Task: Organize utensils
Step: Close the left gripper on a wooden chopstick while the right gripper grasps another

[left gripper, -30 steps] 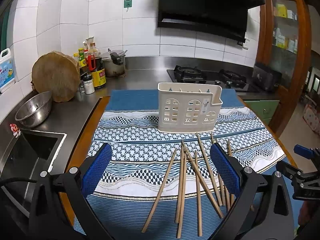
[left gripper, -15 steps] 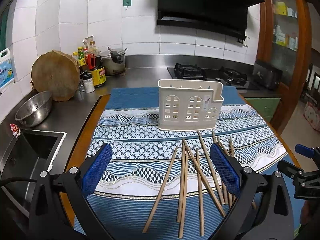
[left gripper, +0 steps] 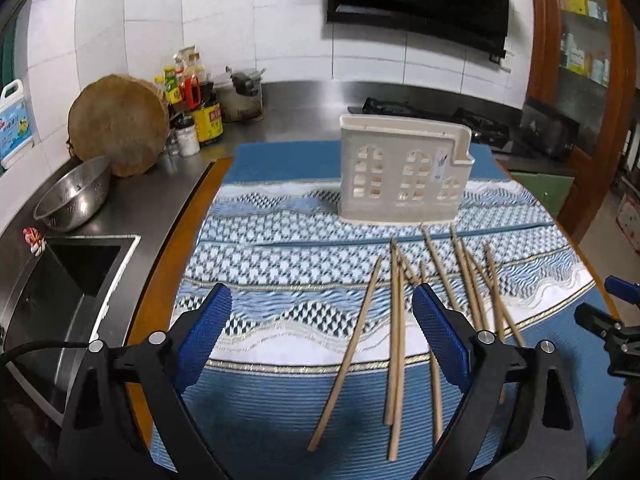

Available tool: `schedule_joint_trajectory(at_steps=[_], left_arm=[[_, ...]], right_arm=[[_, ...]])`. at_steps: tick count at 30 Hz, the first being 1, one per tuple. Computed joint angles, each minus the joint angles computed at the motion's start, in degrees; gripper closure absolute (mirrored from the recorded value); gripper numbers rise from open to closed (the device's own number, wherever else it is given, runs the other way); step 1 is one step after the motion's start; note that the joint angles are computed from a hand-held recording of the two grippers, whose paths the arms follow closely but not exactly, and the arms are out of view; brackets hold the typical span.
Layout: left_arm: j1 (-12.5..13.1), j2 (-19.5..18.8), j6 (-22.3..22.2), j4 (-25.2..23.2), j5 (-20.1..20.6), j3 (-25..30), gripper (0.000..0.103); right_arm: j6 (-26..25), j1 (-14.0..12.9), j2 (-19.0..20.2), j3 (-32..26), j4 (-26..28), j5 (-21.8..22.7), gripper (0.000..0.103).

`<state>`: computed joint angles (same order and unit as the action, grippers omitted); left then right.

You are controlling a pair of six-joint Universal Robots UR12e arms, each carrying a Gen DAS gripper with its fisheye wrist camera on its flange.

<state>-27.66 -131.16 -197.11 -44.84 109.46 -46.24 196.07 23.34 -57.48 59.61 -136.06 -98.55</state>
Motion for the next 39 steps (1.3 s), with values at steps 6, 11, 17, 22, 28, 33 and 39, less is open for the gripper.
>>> schedule_joint_trajectory(at_steps=[6, 11, 17, 22, 28, 33, 39], left_arm=[[0.6, 0.79, -0.86, -2.69, -0.89, -2.38, 0.021], [1.23, 1.47, -1.48, -4.6, -3.17, -4.38, 0.027], [1.65, 1.56, -1.21, -5.59, -5.1, -5.14, 0.033], [1.83, 1.36, -0.63, -6.53, -6.36, -5.15, 0.039], [2.01, 1.48, -0.49, -7.16, -7.19, -5.5, 0.042], [2.19, 1.83, -0.62, -7.07, -7.89, -6.18, 0.044], [2.31, 2.3, -0.56, -6.64, -8.63, -7.09, 0.048]], right_arm=[[0.93, 0.07, 0.8, -0.79, 2.08, 1.42, 0.02], [2.51, 0.09, 1.66, -1.55, 4.27, 3.51, 0.029], [4.71, 0.04, 2.94, -2.9, 6.75, 6.05, 0.044], [5.98, 0.17, 3.94, -4.08, 8.62, 7.06, 0.058], [5.88, 0.33, 4.59, -4.69, 8.63, 9.12, 0.069], [1.5, 0.94, 5.86, -6.52, 8.59, 11.5, 0.075], [-1.77, 1.22, 7.34, -8.38, 8.83, 14.15, 0.084]])
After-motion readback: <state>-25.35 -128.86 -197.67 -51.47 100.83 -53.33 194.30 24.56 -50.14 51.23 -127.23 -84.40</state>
